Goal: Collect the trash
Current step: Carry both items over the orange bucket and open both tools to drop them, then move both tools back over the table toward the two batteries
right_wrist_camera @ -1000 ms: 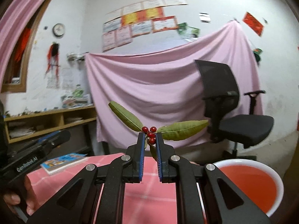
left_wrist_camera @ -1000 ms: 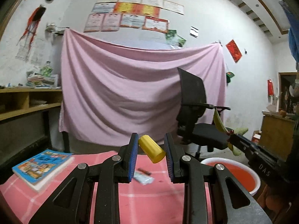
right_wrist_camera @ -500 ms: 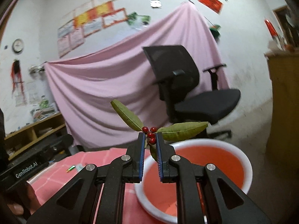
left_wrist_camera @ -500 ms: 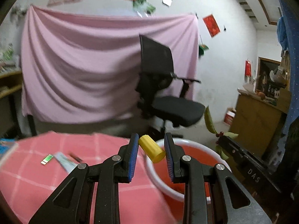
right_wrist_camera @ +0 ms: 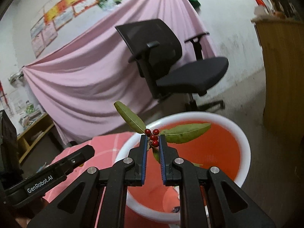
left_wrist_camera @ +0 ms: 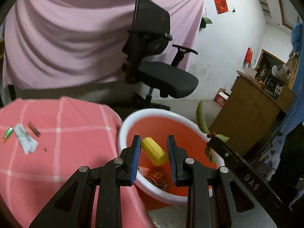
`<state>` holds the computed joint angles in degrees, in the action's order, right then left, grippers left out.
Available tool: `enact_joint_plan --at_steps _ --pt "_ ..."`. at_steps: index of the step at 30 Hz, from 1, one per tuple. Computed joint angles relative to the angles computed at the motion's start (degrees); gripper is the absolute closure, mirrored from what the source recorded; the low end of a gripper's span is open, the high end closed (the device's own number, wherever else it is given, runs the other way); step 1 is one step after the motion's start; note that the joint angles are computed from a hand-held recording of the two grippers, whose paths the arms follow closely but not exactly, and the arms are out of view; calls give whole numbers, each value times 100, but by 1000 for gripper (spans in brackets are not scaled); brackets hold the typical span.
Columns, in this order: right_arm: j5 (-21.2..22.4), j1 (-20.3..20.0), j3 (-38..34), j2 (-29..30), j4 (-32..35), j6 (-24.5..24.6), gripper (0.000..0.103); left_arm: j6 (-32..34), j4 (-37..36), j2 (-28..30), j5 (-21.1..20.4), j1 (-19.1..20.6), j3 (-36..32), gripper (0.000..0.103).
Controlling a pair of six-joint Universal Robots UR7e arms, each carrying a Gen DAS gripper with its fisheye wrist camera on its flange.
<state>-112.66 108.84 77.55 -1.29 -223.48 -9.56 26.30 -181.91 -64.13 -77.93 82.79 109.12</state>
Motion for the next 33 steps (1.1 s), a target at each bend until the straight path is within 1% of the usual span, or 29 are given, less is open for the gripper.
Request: enact_joint_plan --at_steps 4,6,8,9,10,13,16,18,20,22,24,26,28,29,30,31,32,33 --pt "-87 -63 106 -80 180 283 92 -132 240 96 31 -10 -161 79" --pt "-101 -112 176 -133 231 436 90 -148 326 136 99 -34 -214 78" --pt "-133 -165 261 -184 256 592 86 -176 387 160 129 -25 -237 69" --pt "-126 -193 290 -204 271 661 80 -220 413 181 108 -14 -265 64" --pt "-116 -209 309 -212 270 710 75 -265 435 180 71 -4 -274 64" --pt "-135 -247 386 -248 244 799 75 -266 438 165 120 -18 -258 64" --pt "-151 -240 399 -249 197 752 75 -193 335 119 187 -29 -193 64" --pt "-166 -204 400 -220 37 617 75 -158 187 89 219 -36 -127 63" --pt "-157 -167 322 -170 -98 481 73 -84 -48 5 260 -41 -28 59" --pt "-124 -93 275 -107 -397 250 64 10 -321 -87 251 -27 97 56" --pt "-76 -13 186 -31 -658 -18 58 133 -619 -194 288 -18 230 55" --pt "-62 74 46 55 -820 -263 57 250 -923 -322 337 -13 360 54" --pt "-15 169 -104 158 -984 -523 50 327 -1224 -474 305 25 496 47" --pt "3 211 -183 213 -1061 -632 47 347 -1360 -536 254 59 556 46" --pt "30 261 -275 282 -1164 -754 37 365 -1503 -602 195 95 615 45" --pt "46 298 -353 328 -1218 -828 24 399 -1652 -686 132 139 677 42" --pt "100 343 -441 389 -1315 -917 21 437 -1766 -751 97 175 720 40" --pt "162 379 -516 441 -1395 -989 20 478 -1916 -813 63 219 763 34"
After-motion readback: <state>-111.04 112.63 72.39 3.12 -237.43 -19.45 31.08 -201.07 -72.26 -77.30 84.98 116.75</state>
